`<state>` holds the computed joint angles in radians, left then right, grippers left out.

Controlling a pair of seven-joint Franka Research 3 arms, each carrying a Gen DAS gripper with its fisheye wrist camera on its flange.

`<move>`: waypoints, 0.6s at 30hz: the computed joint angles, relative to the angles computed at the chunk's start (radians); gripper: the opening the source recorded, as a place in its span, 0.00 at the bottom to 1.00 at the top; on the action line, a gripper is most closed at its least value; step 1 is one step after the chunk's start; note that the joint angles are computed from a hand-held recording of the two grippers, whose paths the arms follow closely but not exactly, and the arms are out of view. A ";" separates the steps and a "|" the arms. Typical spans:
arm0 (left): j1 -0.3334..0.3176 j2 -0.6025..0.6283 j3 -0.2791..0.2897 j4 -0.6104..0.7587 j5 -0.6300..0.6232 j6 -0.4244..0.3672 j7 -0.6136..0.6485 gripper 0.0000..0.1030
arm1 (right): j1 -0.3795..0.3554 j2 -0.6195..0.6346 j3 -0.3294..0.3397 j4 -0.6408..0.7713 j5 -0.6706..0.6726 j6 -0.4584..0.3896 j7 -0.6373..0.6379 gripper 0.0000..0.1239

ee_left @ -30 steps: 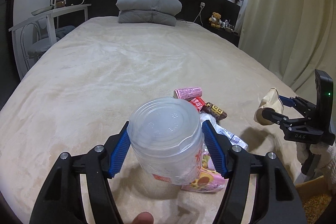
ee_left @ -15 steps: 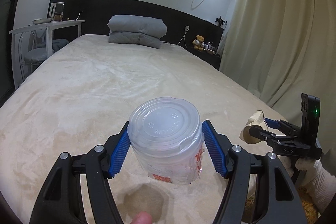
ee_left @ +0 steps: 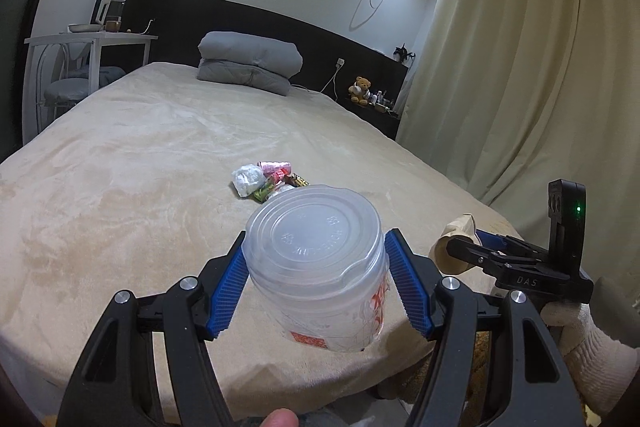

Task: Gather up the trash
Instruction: 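Carry the cup and paper bag down beside the bed over the clear bin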

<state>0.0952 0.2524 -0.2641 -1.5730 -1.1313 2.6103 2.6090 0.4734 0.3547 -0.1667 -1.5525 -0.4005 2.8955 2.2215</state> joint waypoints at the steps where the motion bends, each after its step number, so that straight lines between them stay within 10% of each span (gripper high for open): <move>1: 0.005 -0.017 -0.002 -0.025 -0.015 -0.001 0.010 0.64 | 0.010 -0.013 -0.006 -0.020 -0.011 0.006 0.013 0.68; 18: -0.084 -0.267 0.126 -0.367 -0.250 -0.060 0.204 0.64 | 0.045 -0.174 0.038 -0.240 -0.349 0.004 0.356 0.68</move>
